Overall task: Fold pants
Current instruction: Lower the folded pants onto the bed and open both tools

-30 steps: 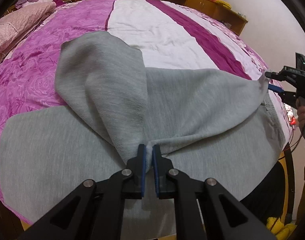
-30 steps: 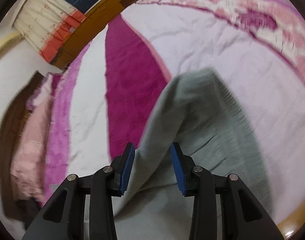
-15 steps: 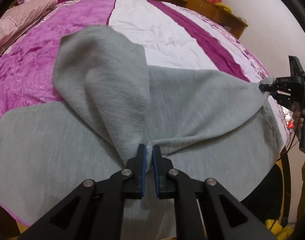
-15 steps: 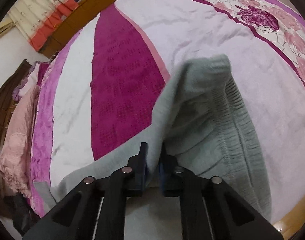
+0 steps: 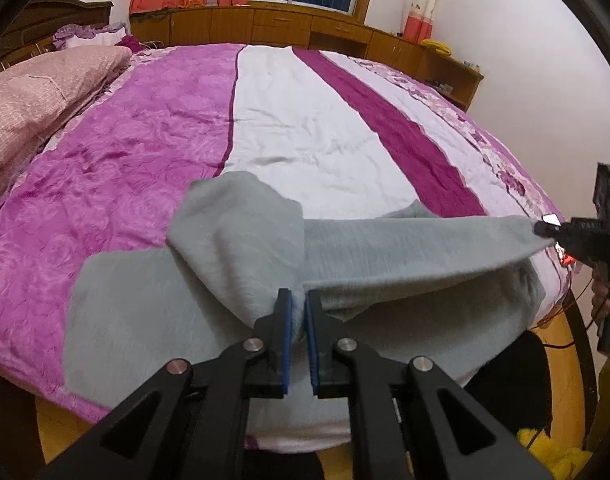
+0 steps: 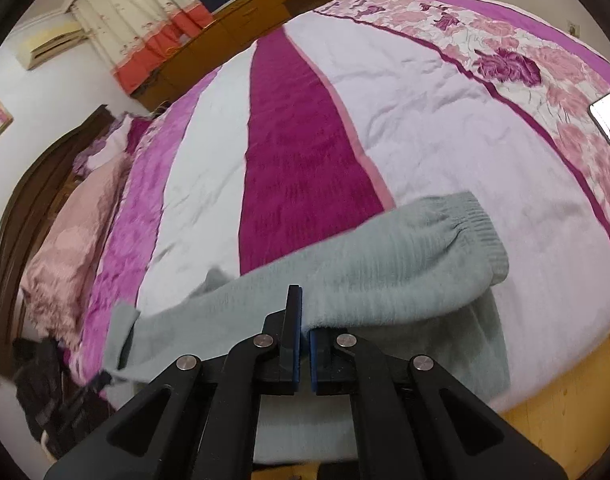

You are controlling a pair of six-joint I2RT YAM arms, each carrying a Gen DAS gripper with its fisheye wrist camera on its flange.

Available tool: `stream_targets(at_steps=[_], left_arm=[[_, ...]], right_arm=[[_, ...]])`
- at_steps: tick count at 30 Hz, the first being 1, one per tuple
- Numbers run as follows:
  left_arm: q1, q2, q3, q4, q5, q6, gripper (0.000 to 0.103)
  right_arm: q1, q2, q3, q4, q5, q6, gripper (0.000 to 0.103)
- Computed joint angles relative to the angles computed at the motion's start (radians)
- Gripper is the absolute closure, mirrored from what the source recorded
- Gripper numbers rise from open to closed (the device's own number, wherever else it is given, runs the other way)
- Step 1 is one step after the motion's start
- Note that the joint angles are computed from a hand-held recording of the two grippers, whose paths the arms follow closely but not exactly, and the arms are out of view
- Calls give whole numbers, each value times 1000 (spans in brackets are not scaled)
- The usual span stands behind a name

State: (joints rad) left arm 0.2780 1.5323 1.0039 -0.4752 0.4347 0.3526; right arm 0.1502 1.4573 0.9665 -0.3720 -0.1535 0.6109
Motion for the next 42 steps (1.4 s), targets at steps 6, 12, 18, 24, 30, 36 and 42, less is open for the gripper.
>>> stream_targets(at_steps=[6, 12, 18, 24, 30, 36, 42], left_arm=[[10, -27, -95, 13, -34, 20, 96], [-18, -38, -183, 79, -99, 32, 96], [-14, -6, -198, 98, -103, 33, 95], [-16, 4, -200, 104, -107, 37, 94], [-23, 15, -200, 119, -115, 27, 93], [-23, -5, -209, 125, -110, 20, 95], [2, -109, -219, 85, -81, 47, 95]], right_arm=[[33, -95, -170, 54, 20, 13, 103], [21, -90, -268, 119, 1, 36, 103], [-56, -51, -353, 228, -90, 72, 103], [-139, -140, -439, 264, -152, 89, 96], [-221, -132, -440, 256, -177, 126, 96], [-228, -138, -446, 283, -151, 146, 96], [-151, -269, -431, 179, -37, 90, 103]])
